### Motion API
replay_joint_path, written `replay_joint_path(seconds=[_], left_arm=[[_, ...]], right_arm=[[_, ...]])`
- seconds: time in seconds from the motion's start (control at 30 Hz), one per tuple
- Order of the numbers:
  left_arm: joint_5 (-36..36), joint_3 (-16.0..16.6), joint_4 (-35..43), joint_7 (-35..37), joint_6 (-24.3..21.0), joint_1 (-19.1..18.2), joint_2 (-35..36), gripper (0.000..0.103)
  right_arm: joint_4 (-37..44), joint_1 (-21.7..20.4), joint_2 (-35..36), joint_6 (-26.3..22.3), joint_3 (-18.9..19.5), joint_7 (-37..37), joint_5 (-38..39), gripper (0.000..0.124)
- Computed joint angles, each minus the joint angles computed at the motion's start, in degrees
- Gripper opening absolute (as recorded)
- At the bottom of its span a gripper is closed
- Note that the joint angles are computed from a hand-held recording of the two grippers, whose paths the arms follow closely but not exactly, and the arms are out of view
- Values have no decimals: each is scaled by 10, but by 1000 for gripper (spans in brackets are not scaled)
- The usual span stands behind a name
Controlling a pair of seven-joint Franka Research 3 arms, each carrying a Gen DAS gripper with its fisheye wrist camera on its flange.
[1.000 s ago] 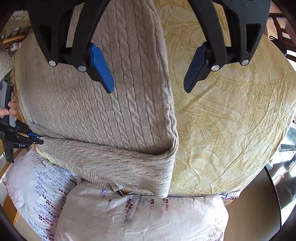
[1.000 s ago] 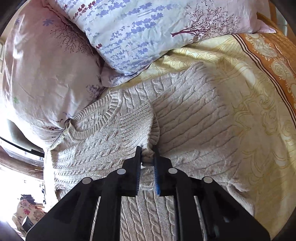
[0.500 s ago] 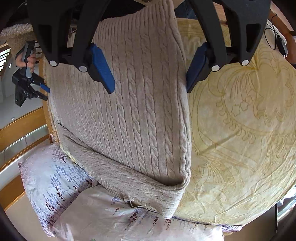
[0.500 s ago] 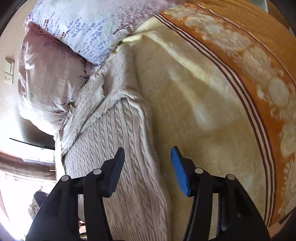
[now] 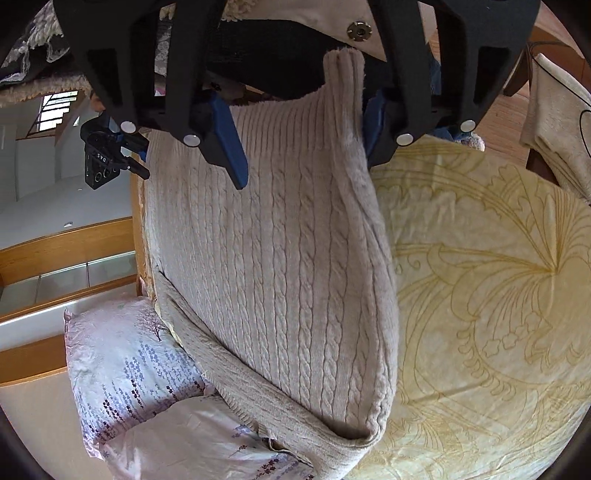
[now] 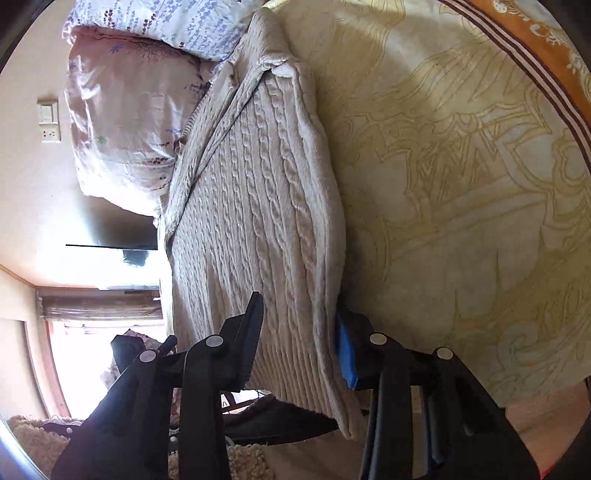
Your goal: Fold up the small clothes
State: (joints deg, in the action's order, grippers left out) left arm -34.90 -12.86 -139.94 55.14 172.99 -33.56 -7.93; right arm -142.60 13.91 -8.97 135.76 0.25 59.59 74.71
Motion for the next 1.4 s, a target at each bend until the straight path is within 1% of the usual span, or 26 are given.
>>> replay_joint_path(seconds=[0.03,0.1,0.2,0.23,0.27,0.3,0.33,0.4,0.47,0.57,0.6,0.7,0.77,0.83,0.9,0.93,1.0,1.07,1.13,1.17,1.2,1.23,1.27,1.3,1.33,1.4], left_arm=[[-25,8,2,20,-4,-11,0,52],[-60,14,9,47,-22,-19,0,48],[-103,16,20,88,-62,-15,-1,38],[-125,16,26,110,-76,-14,1,30],[-148,16,32,133,-89,-11,2,20],[-175,16,39,164,-97,-10,5,15],[-188,13,45,183,-100,-5,7,11],[-214,5,52,221,-87,5,6,9],[-209,-4,56,226,-69,19,4,9],[-141,-11,64,190,-48,44,5,7],[-103,-14,67,166,-41,54,6,7],[29,-21,73,78,-22,87,5,7],[110,-23,77,22,-5,108,5,7],[223,-36,89,-60,5,147,11,7],[281,-33,102,-99,17,162,20,6],[313,-31,113,-120,18,170,27,6],[394,-31,145,-166,10,186,47,6],[438,-23,175,-185,8,190,70,6],[457,-13,203,-191,9,191,91,6],[471,-8,218,-197,9,191,103,6],[500,0,232,-215,7,190,113,6],[527,9,254,-232,-1,188,128,6],[543,15,271,-239,-7,187,142,6],[547,18,290,-243,-13,188,159,6],[540,18,307,-241,-16,191,175,6],[531,19,340,-233,-29,194,208,6]], right_arm=[[1,0,1,-12,-1,3,-10,37],[2,0,-1,-40,-1,4,-31,32],[3,5,-1,-48,8,16,-72,22],[3,8,-1,-41,12,18,-82,13],[0,12,-5,-26,15,16,-84,9],[-3,15,-9,-11,17,9,-78,8],[-4,19,-14,10,18,-1,-66,8],[-2,27,-25,48,20,-25,-48,8],[11,37,-30,97,27,-38,-48,7],[36,51,-25,163,34,-50,-57,7],[47,55,-18,180,33,-56,-58,7],[72,68,-3,256,44,-57,-82,7],[89,75,12,315,55,-35,-126,7],[95,78,22,369,60,-10,-175,7],[109,84,40,407,60,9,-215,7],[116,81,51,424,63,35,-254,7],[123,72,66,449,66,92,-338,7],[136,68,85,471,64,145,-407,7],[160,68,106,486,63,149,-410,7],[171,73,118,493,54,173,-434,7],[185,97,134,499,25,200,-462,7],[199,109,149,501,4,241,-503,7],[217,107,164,498,4,249,-508,7],[236,86,180,493,24,246,-503,7],[256,79,197,484,27,255,-508,7],[294,79,230,463,21,277,-522,7]])
